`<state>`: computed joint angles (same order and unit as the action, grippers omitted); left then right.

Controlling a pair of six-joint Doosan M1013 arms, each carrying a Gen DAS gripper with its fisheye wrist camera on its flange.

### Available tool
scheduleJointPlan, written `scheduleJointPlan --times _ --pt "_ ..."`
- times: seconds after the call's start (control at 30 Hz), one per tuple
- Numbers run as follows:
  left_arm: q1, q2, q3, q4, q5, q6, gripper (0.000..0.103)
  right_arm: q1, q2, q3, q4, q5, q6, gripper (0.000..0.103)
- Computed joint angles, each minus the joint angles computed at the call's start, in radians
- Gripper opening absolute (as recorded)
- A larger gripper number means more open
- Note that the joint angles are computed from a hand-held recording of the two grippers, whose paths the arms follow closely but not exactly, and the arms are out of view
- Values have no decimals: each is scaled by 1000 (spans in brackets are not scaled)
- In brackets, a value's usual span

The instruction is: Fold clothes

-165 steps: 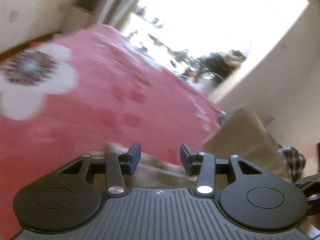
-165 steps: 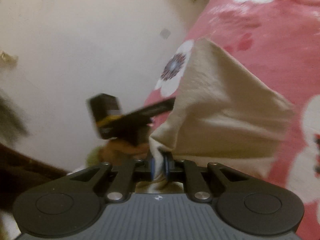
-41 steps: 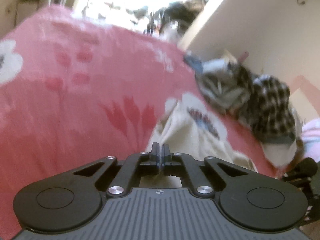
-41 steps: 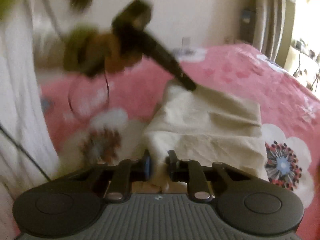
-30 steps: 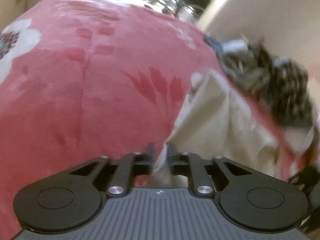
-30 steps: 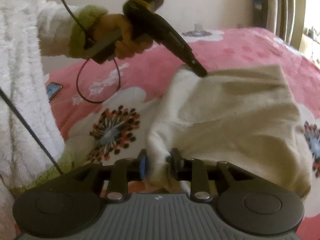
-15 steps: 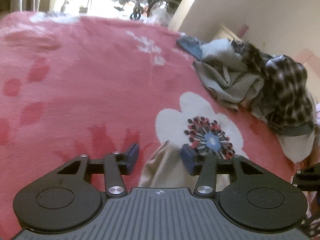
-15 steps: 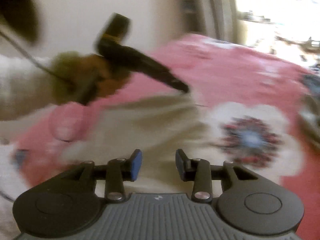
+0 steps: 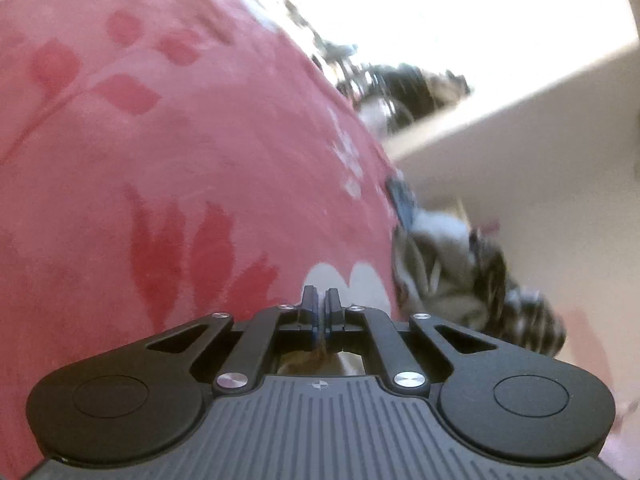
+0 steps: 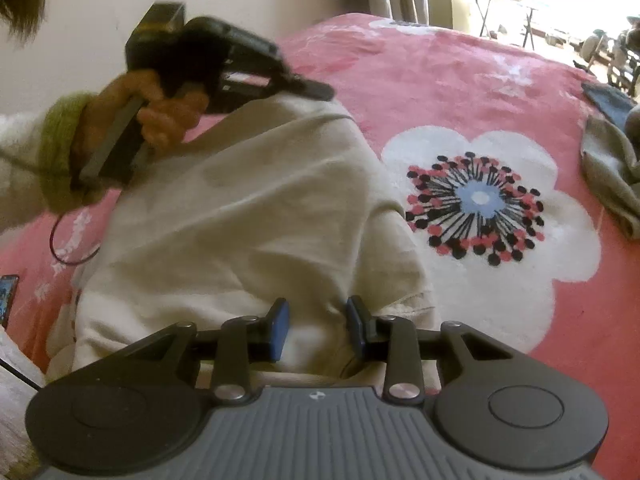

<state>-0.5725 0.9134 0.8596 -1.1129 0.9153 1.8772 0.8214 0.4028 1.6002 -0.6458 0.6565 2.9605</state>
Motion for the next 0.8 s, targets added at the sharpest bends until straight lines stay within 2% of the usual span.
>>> scheduleJointPlan --times 0.07,0.13,0.27,0.3,0.33,0.4,0.43,0.47,0.53,0.6,0.63,0.67,0.7,0.73,0.77,0.8 --pt "9 -5 28 -76 -47 -30 0 0 0 0 3 -2 -5 35" --pt "6 -20 47 -27 -141 -43 0 2 -1 3 -5 -6 7 35" --pt "19 -27 39 16 -249 -118 0 2 -5 12 -1 -17 20 35" --pt "24 -24 21 1 -221 -74 0 2 -6 13 -4 -19 25 35" --pt "29 -13 -15 4 -153 -43 2 3 -6 14 -7 -20 29 35" --pt "24 10 -93 70 -33 -4 33 3 -5 14 -10 -21 33 35" --pt "17 24 -136 110 26 16 61 3 -4 13 -10 -20 32 35" --pt "5 41 -185 174 81 21 77 3 -3 12 -9 -19 31 35" --pt "-25 93 -307 294 210 28 82 2 -1 8 -3 -17 24 35" --pt "-53 128 -380 388 272 26 79 3 2 2 2 -7 14 35" --pt "-66 146 -414 429 297 20 61 5 4 -3 3 1 6 35" --pt "-76 149 -417 464 294 17 28 7 7 -7 2 10 1 35" --pt "-82 144 -402 506 281 -12 27 10 9 -12 -2 20 0 35" --pt "-81 135 -376 520 249 -72 11 12 10 -13 -11 25 8 35" --pt "-77 121 -346 542 206 -125 0 14 11 -14 -21 30 16 35" --pt "-80 84 -277 617 111 -168 0 15 12 -14 -24 33 24 35"
